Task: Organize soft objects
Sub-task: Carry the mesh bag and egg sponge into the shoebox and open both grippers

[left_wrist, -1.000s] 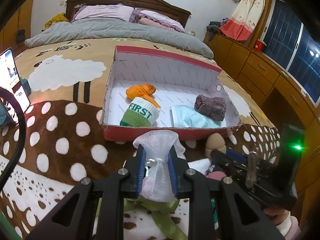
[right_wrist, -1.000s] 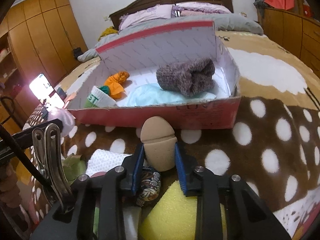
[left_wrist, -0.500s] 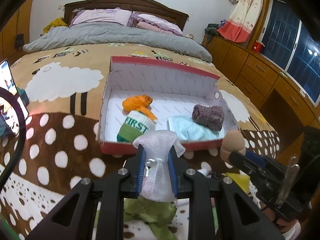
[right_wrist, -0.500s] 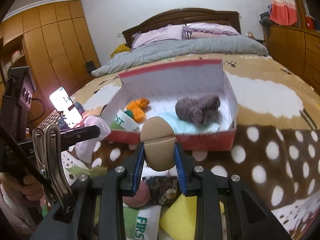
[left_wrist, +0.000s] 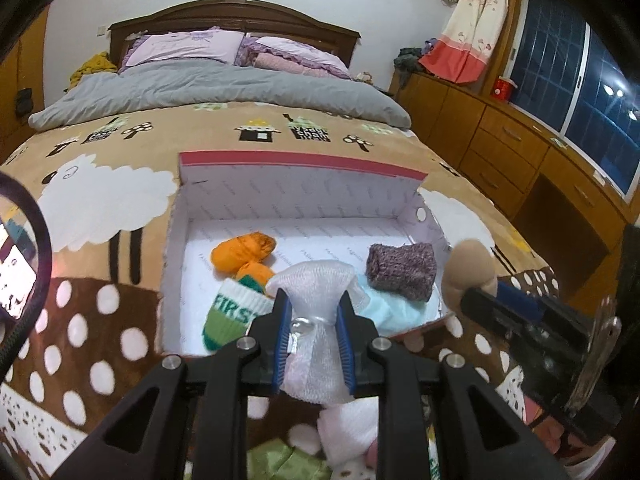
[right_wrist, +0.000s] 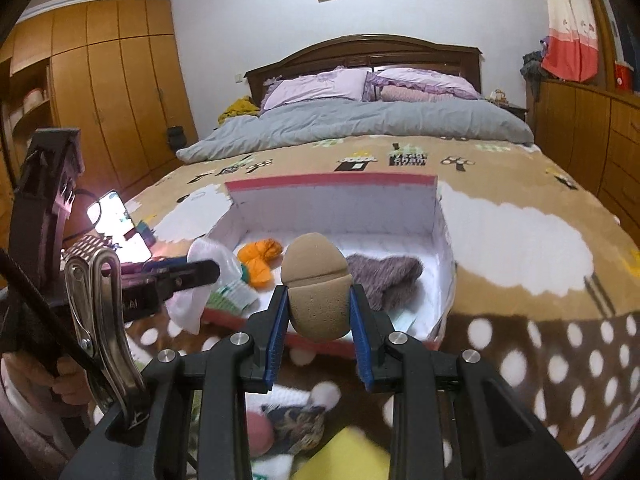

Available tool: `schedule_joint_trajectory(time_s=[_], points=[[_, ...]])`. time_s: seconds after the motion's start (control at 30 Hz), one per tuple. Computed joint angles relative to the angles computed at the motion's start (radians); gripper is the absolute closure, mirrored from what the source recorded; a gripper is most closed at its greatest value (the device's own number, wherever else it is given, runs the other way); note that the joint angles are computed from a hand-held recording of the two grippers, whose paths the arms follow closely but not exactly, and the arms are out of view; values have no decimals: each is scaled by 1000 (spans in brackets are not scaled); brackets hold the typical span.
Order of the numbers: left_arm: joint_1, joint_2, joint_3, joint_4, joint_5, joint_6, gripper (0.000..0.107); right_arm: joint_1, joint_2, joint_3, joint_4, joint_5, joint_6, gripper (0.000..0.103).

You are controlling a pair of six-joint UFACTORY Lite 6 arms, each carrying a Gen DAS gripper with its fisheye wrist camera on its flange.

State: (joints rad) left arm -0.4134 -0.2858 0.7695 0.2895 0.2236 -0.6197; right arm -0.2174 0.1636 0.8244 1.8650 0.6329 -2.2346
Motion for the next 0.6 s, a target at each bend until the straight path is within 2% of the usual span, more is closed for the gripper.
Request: schedule_joint_trajectory(time_s=[0.13,0.4,0.6], points=[[-1,75,41,-91,-17,89,85,14,61,96,-24,-26,52,72],[-15,172,71,40,-42,-24,85,31,223,314,-70,-93,142,72],[-1,260,103,-9,-61,42,84,49,371,496,-150,-141,258,72]])
